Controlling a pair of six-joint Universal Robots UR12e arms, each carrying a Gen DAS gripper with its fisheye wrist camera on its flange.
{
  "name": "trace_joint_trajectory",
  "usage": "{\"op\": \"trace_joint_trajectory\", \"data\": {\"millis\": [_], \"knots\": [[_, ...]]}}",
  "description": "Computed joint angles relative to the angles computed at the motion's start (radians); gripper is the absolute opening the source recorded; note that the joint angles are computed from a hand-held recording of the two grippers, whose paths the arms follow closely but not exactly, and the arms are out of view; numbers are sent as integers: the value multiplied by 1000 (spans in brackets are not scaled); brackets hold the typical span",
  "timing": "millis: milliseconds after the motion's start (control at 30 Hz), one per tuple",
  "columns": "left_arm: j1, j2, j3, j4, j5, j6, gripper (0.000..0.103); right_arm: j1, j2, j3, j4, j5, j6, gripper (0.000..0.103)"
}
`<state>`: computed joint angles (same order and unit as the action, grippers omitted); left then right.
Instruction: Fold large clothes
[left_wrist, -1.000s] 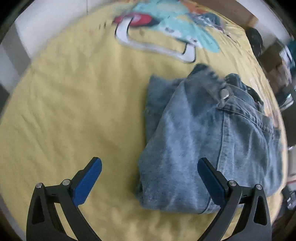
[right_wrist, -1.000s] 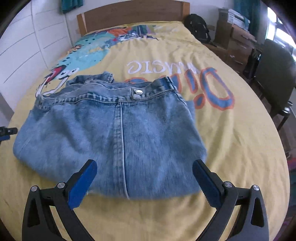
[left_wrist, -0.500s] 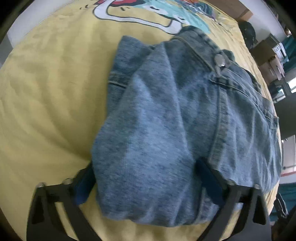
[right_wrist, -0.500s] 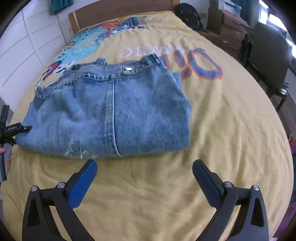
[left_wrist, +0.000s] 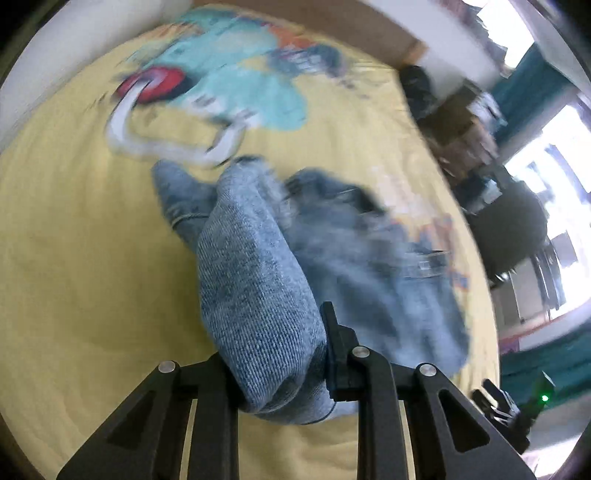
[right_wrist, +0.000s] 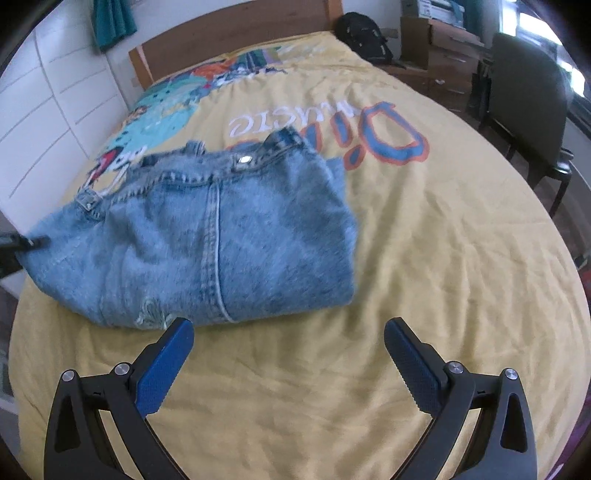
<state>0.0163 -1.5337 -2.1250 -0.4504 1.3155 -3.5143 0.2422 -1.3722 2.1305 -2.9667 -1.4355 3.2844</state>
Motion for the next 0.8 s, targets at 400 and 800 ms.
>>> {"op": "trace_joint_trajectory", "data": {"millis": [400,800], "knots": [[-285,-270,361,-61,48,111,15,-104,-75,42,-23,-1,28,103],[-400,-465,481,-247,150,102,14,-167,-80,73,54,-13,35,103]]}}
